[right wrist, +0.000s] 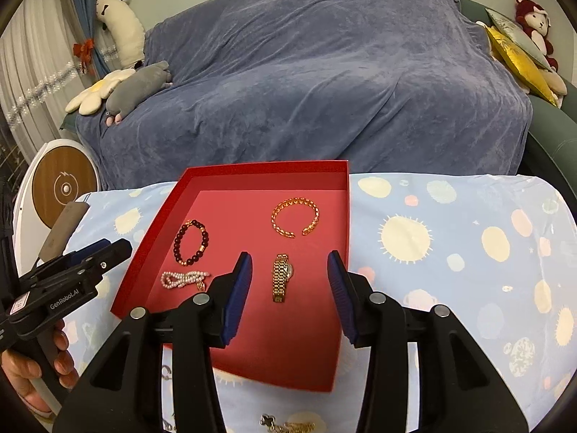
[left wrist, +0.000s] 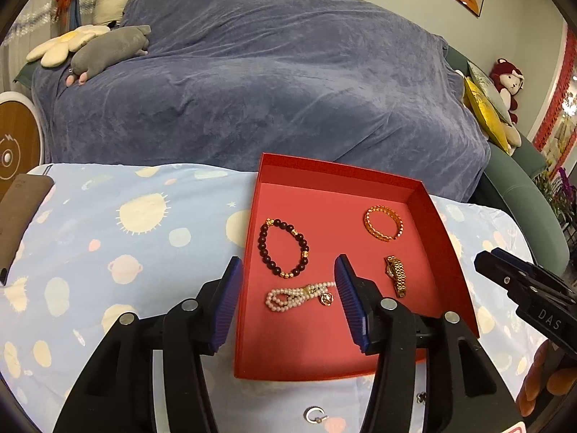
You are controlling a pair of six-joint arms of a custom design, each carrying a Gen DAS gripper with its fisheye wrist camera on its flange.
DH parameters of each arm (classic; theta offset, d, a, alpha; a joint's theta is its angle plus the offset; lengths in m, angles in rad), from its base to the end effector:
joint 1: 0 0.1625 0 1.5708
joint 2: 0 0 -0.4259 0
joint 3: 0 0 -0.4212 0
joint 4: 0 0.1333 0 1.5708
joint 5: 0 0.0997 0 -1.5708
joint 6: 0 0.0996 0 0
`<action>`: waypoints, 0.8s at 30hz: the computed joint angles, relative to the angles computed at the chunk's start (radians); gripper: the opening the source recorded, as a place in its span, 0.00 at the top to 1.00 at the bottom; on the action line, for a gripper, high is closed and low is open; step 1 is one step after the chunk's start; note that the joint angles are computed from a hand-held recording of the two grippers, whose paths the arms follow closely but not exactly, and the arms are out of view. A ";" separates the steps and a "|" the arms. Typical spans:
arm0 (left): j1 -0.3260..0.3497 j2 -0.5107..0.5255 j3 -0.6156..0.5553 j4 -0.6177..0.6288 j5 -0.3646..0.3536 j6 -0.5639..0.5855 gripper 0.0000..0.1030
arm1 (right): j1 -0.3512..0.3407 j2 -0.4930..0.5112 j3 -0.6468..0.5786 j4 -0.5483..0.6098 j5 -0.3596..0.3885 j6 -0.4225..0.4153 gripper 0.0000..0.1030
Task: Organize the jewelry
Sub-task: 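Lower the pearl necklace and gold watch into the red box and release both, then grasp the gold chain with the left tool while the right tool grasps the clover chain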
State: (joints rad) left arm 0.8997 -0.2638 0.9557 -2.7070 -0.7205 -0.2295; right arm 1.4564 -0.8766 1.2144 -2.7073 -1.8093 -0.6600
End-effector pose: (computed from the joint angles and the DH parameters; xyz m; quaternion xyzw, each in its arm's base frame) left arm -0.3679 -0.7981 -0.0117 0.1059 0.8869 -0.3558 0.2749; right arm 0.0167 -0.8160 0.3542 0.2019 -0.8934 0.3161 0.2473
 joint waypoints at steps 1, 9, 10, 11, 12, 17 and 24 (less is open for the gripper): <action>-0.006 -0.011 0.022 -0.008 0.004 -0.004 0.46 | -0.003 -0.016 0.016 0.001 0.004 0.005 0.57; -0.057 -0.086 0.200 -0.021 0.024 -0.034 0.40 | -0.028 -0.147 0.173 -0.015 0.022 -0.003 0.57; -0.062 -0.097 0.225 -0.023 0.019 -0.047 0.40 | -0.032 -0.162 0.193 -0.013 0.023 0.000 0.57; -0.067 -0.106 0.247 -0.028 0.014 -0.060 0.40 | -0.035 -0.176 0.211 -0.011 0.026 0.003 0.57; -0.071 -0.116 0.270 -0.029 0.006 -0.074 0.40 | -0.038 -0.191 0.230 -0.009 0.028 0.007 0.57; -0.087 -0.144 0.346 -0.016 -0.002 -0.127 0.40 | -0.059 -0.243 0.293 0.024 0.045 0.052 0.57; -0.089 -0.153 0.407 0.009 -0.050 -0.148 0.40 | -0.056 -0.239 0.319 0.025 -0.014 0.003 0.57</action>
